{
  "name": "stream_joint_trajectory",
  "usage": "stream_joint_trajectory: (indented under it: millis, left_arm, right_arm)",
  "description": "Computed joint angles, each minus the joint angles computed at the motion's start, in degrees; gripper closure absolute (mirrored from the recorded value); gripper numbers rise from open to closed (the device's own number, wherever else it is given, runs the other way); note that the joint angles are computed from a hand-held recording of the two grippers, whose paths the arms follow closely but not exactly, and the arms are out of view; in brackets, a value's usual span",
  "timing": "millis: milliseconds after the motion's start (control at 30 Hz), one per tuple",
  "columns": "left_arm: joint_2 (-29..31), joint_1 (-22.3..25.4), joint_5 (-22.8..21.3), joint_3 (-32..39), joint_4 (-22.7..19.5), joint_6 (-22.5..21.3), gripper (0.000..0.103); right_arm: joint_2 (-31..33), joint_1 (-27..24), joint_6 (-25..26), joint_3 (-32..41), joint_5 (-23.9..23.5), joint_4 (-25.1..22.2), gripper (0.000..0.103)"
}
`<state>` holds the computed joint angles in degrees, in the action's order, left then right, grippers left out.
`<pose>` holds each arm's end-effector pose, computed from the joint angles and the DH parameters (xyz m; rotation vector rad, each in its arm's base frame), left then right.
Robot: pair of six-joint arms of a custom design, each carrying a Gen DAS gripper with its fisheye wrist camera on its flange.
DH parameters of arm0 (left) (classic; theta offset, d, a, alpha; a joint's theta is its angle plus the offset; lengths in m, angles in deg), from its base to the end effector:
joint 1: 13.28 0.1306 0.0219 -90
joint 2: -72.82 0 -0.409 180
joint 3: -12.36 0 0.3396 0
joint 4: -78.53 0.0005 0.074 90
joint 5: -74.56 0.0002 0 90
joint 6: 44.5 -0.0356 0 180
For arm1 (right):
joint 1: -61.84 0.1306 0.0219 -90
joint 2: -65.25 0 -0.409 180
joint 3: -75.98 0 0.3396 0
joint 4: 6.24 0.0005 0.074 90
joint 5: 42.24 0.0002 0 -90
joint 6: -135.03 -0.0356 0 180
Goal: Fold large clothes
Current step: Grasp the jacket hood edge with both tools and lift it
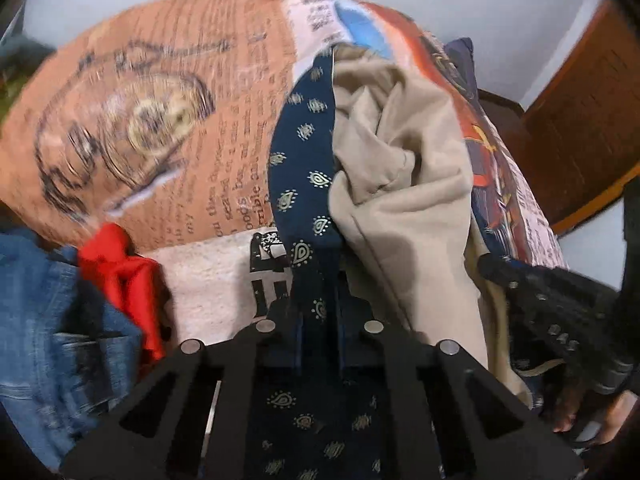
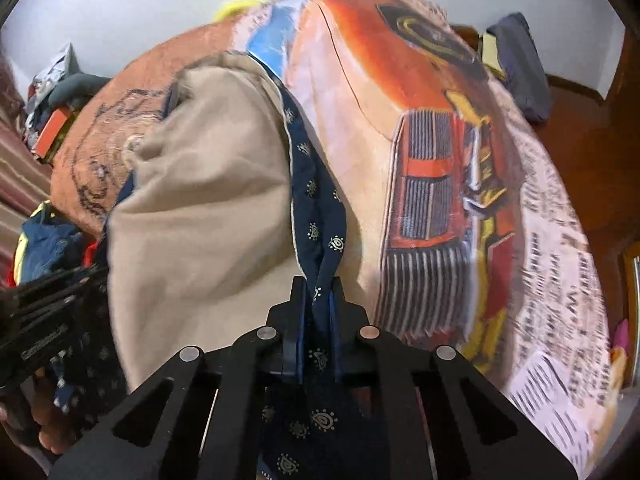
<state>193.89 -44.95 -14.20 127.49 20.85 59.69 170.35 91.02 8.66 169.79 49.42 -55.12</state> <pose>0.5264 -0.3262 0.3475 0.4190 2.6801 -0.2747 0.4511 0.2501 0.3638 0.1775 2.6608 0.3520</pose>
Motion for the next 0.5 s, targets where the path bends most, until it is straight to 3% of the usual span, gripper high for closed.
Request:
stream_joint_trajectory:
  millis: [267, 500]
  left_arm:
    - [-12.86, -0.43, 6.63, -8.01, 1.14, -6.36, 0.092]
    - [-24.48, -2.72, 8.76, -21.55, 1.24, -11.52, 0.092]
  right_arm:
    - [-13.01, 5.22, 1.64, -3.98, 4.33, -1.07, 0.094]
    - [-22.23, 14.74, -1.24, -10.08, 9.65, -3.39, 0.094]
